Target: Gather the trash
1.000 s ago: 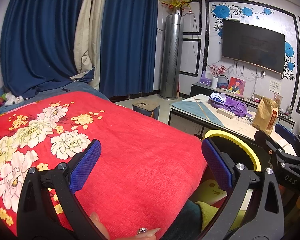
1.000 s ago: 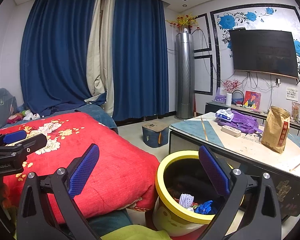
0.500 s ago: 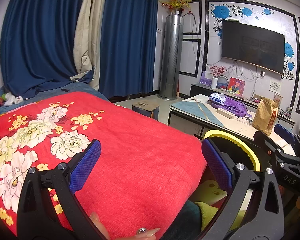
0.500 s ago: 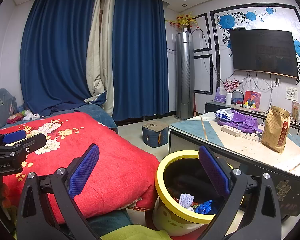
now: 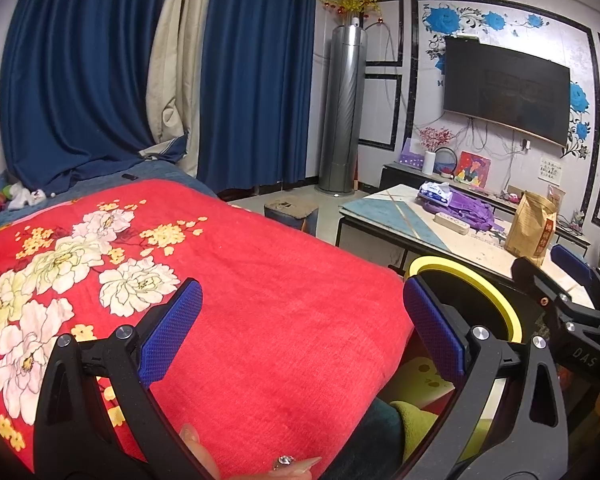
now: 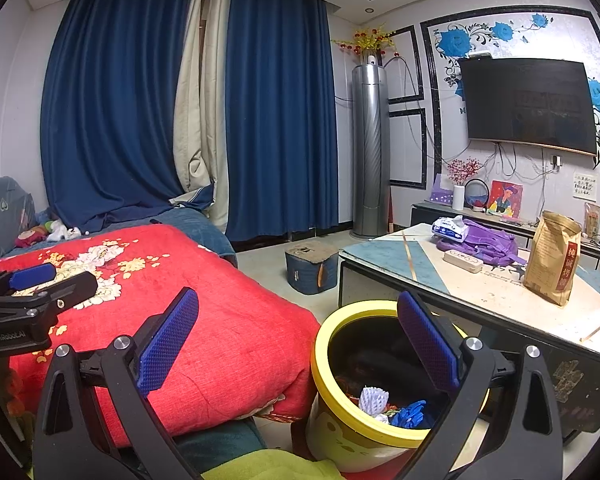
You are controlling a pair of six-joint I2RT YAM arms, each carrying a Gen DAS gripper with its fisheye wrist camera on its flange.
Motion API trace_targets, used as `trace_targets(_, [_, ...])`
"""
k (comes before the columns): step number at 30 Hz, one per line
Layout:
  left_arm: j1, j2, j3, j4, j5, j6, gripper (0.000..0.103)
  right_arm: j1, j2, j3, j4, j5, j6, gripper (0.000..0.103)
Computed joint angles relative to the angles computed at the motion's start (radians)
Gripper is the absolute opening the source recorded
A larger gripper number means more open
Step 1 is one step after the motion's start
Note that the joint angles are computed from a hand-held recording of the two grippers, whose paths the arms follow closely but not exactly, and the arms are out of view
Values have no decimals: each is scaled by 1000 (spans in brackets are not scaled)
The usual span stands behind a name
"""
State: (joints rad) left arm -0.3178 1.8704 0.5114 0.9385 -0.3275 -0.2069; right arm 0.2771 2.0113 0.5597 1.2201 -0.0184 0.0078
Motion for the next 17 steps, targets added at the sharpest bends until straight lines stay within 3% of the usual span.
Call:
trace_targets(5, [7,-28,-11,-6,-6,-41,92,5,-9,24,-61,-12,-26,97])
trace_targets(9, [83,-96,-41,-61,-8,-103,92,79,-54,125,-240,-23,-22,97])
trace_targets(11, [180,-166,-59,-151,-14,-144,92,153,-58,217,-359,-52,-24,97])
trace_targets(14, [439,-295,-83,-338,-4,-196,92,315,2,437,-597,-102,-13,97])
trace_targets(17, [762,-333,-45,-533,17,-141,92,477,147,734,-875,-183,-13,97])
